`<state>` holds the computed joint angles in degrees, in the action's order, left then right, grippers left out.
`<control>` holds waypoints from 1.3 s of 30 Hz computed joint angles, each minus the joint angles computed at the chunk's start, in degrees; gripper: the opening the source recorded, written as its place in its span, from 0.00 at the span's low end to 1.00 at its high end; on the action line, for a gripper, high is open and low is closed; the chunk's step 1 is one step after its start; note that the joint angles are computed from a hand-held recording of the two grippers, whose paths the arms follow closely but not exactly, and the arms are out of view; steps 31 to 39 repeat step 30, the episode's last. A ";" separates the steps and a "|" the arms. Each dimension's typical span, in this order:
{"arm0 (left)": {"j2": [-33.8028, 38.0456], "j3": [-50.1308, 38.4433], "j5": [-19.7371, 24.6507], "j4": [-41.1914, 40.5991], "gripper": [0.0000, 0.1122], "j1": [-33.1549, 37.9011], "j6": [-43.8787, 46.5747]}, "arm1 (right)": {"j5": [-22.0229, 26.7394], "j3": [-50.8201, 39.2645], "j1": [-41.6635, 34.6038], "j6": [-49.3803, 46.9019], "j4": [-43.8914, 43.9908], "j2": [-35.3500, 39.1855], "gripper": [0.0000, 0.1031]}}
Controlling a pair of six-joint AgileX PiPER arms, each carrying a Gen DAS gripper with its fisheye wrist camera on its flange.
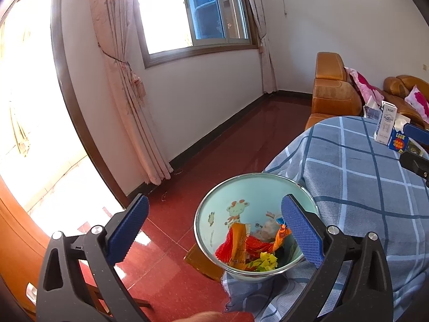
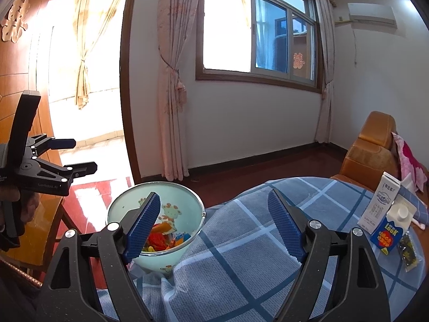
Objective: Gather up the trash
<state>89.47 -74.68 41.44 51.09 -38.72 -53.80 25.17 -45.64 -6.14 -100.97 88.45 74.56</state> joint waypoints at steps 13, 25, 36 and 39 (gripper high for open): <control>0.82 -0.66 0.50 -1.42 0.86 -0.09 2.49 | 0.16 0.15 -0.31 -0.48 0.57 -0.20 0.81; 0.53 -0.01 -0.76 -3.18 0.86 -0.05 3.94 | -2.29 1.17 -2.06 1.44 -1.88 -0.72 0.83; 0.95 0.22 -2.83 -7.18 0.86 1.82 5.55 | -11.14 1.26 -8.68 11.57 -9.78 0.89 0.85; 0.95 0.22 -2.83 -7.18 0.86 1.82 5.55 | -11.14 1.26 -8.68 11.57 -9.78 0.89 0.85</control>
